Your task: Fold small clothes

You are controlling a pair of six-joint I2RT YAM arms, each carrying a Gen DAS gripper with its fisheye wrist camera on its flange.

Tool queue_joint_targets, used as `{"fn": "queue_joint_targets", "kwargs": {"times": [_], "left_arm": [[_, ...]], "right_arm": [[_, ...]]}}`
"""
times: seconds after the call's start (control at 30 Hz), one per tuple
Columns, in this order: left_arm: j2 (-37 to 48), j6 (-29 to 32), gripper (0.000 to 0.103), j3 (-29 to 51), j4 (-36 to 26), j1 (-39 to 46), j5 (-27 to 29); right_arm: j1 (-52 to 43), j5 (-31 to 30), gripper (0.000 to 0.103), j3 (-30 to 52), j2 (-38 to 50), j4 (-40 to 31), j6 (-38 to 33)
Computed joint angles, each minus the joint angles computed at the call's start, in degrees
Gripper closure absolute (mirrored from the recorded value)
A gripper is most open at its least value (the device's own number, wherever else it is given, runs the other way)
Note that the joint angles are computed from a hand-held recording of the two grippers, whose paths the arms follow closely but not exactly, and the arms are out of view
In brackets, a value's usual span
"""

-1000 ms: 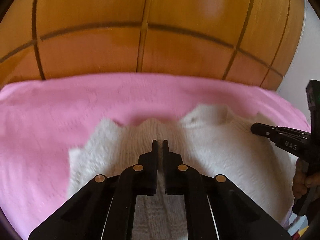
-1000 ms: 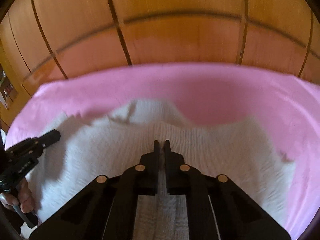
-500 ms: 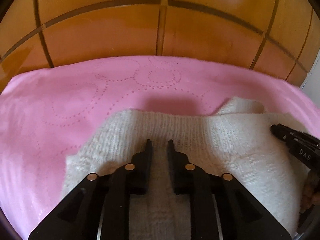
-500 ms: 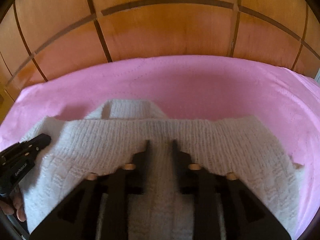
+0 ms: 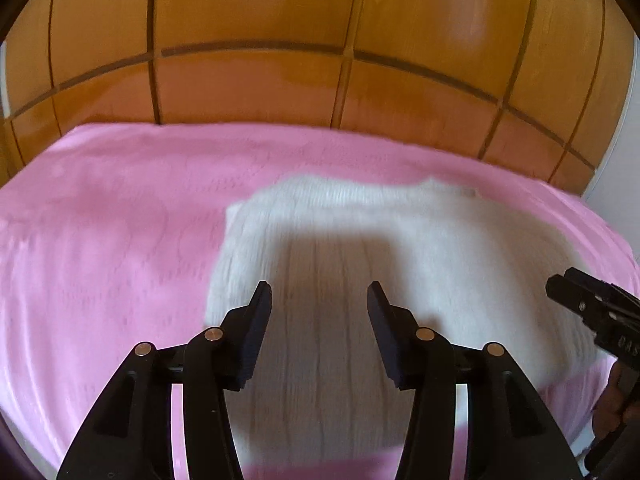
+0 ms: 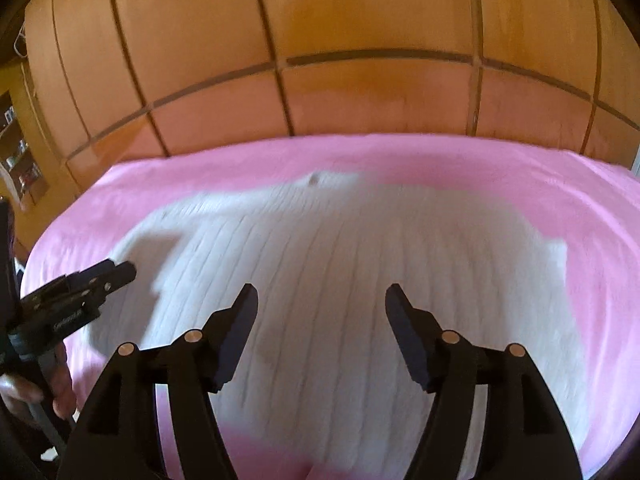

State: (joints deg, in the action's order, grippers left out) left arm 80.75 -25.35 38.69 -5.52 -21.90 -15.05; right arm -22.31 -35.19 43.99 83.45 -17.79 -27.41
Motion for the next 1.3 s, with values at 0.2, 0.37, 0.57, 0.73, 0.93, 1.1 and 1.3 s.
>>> {"fn": "queue_joint_targets", "kwargs": {"times": [0.2, 0.37, 0.57, 0.73, 0.93, 1.1, 1.3], "left_arm": [[2.3, -0.9, 0.054, -0.5, -2.3, -0.9, -3.6], [-2.9, -2.6, 0.047, -0.5, -4.9, -4.3, -6.0], [-6.9, -4.6, 0.043, -0.4, -7.3, -10.4, -10.4], [-6.6, -5.3, 0.043, 0.3, -7.9, -12.8, -10.9], [-5.5, -5.6, 0.043, 0.2, -8.5, -12.3, -10.3], [-5.7, -5.5, 0.042, -1.0, -8.8, -10.0, -9.4], [-10.8, -6.2, 0.034, -6.3, -8.7, -3.8, -5.9]], "right_arm": [[-2.3, 4.0, 0.032, -11.0, -0.6, 7.7, -6.8], [-4.1, 2.2, 0.029, -10.2, -4.1, 3.3, -5.6], [-8.8, 0.0, 0.027, -7.5, -6.7, -0.5, -4.8], [-12.0, 1.2, 0.027, -5.8, -4.4, 0.9, -2.8], [-13.8, 4.8, 0.026, -2.3, 5.2, 3.2, 0.5], [-14.6, 3.5, 0.024, -1.9, 7.2, 3.9, 1.1], [-14.9, 3.4, 0.021, -1.9, 7.3, 4.2, 1.2]]}}
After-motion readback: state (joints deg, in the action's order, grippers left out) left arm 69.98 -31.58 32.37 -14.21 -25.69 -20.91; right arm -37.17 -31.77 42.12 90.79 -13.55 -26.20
